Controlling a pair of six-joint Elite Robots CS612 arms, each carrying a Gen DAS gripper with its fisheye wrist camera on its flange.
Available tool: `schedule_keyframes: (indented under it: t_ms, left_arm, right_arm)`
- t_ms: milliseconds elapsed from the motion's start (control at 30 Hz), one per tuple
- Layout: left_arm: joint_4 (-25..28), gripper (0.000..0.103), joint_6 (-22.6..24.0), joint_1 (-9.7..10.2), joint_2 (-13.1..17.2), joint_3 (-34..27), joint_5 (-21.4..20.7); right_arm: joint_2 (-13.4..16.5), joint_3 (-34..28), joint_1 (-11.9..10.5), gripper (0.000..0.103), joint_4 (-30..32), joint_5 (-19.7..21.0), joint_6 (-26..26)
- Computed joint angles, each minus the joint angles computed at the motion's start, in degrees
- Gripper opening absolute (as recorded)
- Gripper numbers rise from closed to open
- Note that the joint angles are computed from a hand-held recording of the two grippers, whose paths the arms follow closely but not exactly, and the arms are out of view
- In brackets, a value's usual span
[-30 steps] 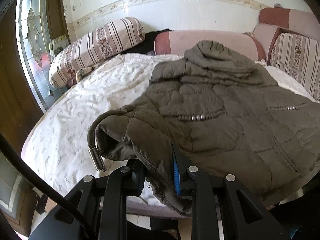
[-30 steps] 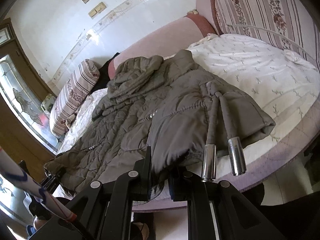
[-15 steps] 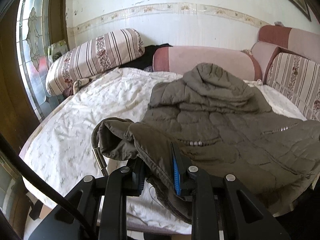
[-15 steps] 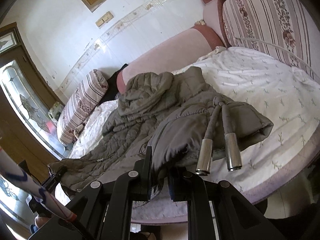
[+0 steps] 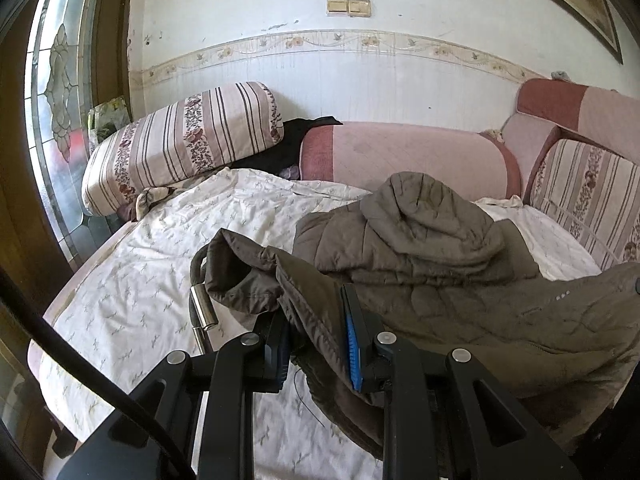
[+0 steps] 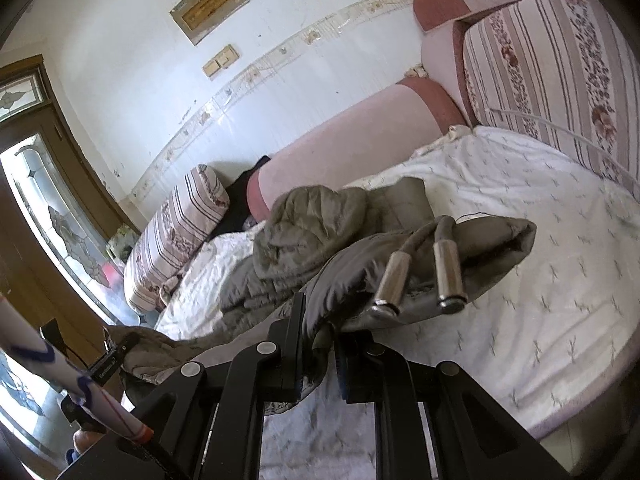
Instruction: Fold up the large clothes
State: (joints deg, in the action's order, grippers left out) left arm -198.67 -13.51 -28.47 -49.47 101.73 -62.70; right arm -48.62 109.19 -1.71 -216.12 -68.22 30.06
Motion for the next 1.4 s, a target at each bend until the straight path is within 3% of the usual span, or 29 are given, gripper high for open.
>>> schedule_keyframes:
  t_ms: [333,500,600,733,867,1167,1400]
  left_arm:
    - [5.52,0.023,0.15,1.80,1.51,-7.27,-2.51]
    - [10.24,0.028,-1.44,3.12,3.69,-14.31,-3.97]
    - [11.51,0.037,-1.66,4.17,5.95,-19.48,-4.56]
    - [13.77,0.067,-1.40,5.07,9.54,-27.29,-1.64]
    - [13.96,0.067,2.20,5.34,13.60,-35.31,4.11]
    - [19.24,0.067,2.43,5.71,18.56,-43.03,0.72]
    - [26.07,0.067,3.75,5.22,24.72,-50.57,-3.40]
  right_arm:
    - [1.09,-7.66,0.06,0.013,4.31,-0.24,1.51]
    - [3.09,-14.26,0.48,0.013,7.93,-1.95,2.68]
    - [5.40,-20.01,0.56,0.013,11.95,-2.97,2.71]
    - [9.03,-27.76,0.51,0.013,17.70,-4.16,2.64]
    - [13.21,-36.29,0.67,0.013,24.88,-5.99,2.87]
    - [22.20,-53.02,0.96,0.013,38.60,-8.51,2.16]
    - [27.79,-63.02,1.09,0.013,46.90,-10.30,1.85]
